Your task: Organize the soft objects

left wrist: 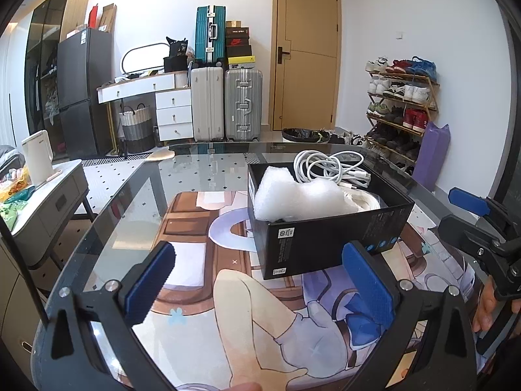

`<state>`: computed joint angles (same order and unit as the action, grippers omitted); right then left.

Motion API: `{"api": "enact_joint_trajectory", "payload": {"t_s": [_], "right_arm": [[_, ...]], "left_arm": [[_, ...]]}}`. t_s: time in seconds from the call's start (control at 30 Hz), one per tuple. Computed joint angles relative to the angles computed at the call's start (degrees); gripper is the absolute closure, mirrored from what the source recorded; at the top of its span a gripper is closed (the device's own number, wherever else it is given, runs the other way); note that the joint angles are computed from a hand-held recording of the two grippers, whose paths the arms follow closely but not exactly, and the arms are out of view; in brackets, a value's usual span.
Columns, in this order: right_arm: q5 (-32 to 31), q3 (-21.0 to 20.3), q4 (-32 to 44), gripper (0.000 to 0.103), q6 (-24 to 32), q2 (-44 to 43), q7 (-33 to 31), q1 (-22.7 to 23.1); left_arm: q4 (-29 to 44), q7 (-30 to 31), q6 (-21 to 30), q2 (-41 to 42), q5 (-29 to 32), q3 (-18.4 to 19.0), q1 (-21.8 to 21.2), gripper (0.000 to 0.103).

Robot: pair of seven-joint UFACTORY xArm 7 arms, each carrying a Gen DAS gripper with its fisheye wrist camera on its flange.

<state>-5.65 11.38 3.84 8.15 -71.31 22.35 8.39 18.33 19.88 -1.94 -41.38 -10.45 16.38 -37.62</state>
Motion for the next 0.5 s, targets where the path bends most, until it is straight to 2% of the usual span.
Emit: {"api": "enact_joint_trajectory", "payload": {"t_s": [0.5], "right_arm": [[-0.24, 0.31, -0.05, 0.001, -0.24, 0.15, 0.36, -0.01]], "left_arm": [[-0.34, -0.61, -0.81, -0.08, 0.86, -0.69, 0.26, 0.0]]}}
